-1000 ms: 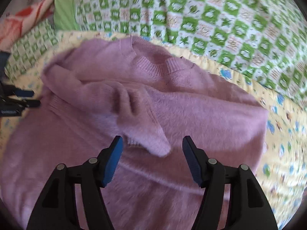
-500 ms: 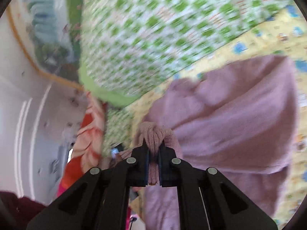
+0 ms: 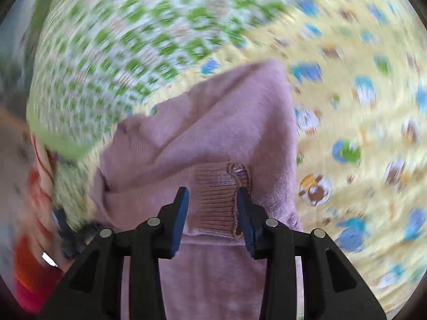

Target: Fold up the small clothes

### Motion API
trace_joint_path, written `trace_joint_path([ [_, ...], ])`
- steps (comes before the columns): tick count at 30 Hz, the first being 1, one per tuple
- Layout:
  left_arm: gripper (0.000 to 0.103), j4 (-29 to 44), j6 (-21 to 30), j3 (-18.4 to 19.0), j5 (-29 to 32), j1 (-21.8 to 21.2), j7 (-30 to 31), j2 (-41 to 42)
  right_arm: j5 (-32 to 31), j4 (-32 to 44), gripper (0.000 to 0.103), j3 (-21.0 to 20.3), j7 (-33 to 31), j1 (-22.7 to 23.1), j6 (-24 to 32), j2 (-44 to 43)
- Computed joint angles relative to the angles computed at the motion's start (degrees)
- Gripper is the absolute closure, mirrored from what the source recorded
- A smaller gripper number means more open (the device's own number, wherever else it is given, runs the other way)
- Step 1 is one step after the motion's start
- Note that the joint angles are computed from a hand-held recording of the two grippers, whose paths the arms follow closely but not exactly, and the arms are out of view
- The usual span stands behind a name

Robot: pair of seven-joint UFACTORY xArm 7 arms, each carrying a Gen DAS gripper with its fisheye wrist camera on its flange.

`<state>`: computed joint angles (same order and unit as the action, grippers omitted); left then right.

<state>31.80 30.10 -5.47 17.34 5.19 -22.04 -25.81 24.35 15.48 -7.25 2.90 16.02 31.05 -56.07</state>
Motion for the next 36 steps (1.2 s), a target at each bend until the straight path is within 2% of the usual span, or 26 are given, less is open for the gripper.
trace_joint_path([
  [4,0.050,-0.11,-0.88,-0.37,1.26,0.81,-1.16,0.48,-7.30,0.28,0.052,4.44,-6.77,1.36,2.77,-1.44],
  [7,0.050,0.12,-0.47,0.53,0.04,0.48,-1.04,1.22,-11.75,-0.05,0.050,9.30,-5.36,-0.60,5.16,-1.12],
  [11,0.050,0.10,-0.53,0.79,-0.16,0.47,-0.71,1.40,-17.19,-1.35,0.050,12.76,-6.96,-0.30,1.38,-0.75],
  [14,0.050,0.33,-0.56,0.32,0.69,0.78,-0.97,1.81,-19.67,-1.49,0.050,13.44,-8.58,1.85,0.77,-0.77],
  [22,0.050,1.32,-0.70,1.04,0.42,0.58,-0.82,3.47,-27.21,0.36,0.051,17.08,-11.20,1.35,-0.34,5.82],
  [24,0.050,1.31,-0.71,1.05,0.46,0.56,-0.83,3.47,-27.35,1.18,0.057,16.59,-10.84,1.24,-1.11,8.56],
  [28,0.050,1.27,-0.91,1.05,0.52,0.60,-0.92,3.49,-26.29,2.94,0.094,14.83,-8.97,0.40,-1.95,12.23],
  [29,0.050,1.26,-1.02,1.06,0.56,0.62,-0.94,3.52,-24.75,3.21,0.097,13.16,-8.88,0.96,-1.98,12.43],
  [32,0.050,0.73,-1.27,0.91,0.67,0.78,-1.46,2.72,-18.11,3.72,0.098,7.63,-9.22,3.75,-1.49,10.99],
  [34,0.050,0.42,-1.41,0.89,0.74,1.02,-1.79,2.11,-11.65,3.82,0.098,3.09,-9.70,6.28,0.66,7.63],
  [36,0.051,0.26,-1.55,1.30,0.20,1.08,-1.68,1.77,-2.40,3.77,0.098,-3.25,-10.03,9.65,3.20,2.28],
])
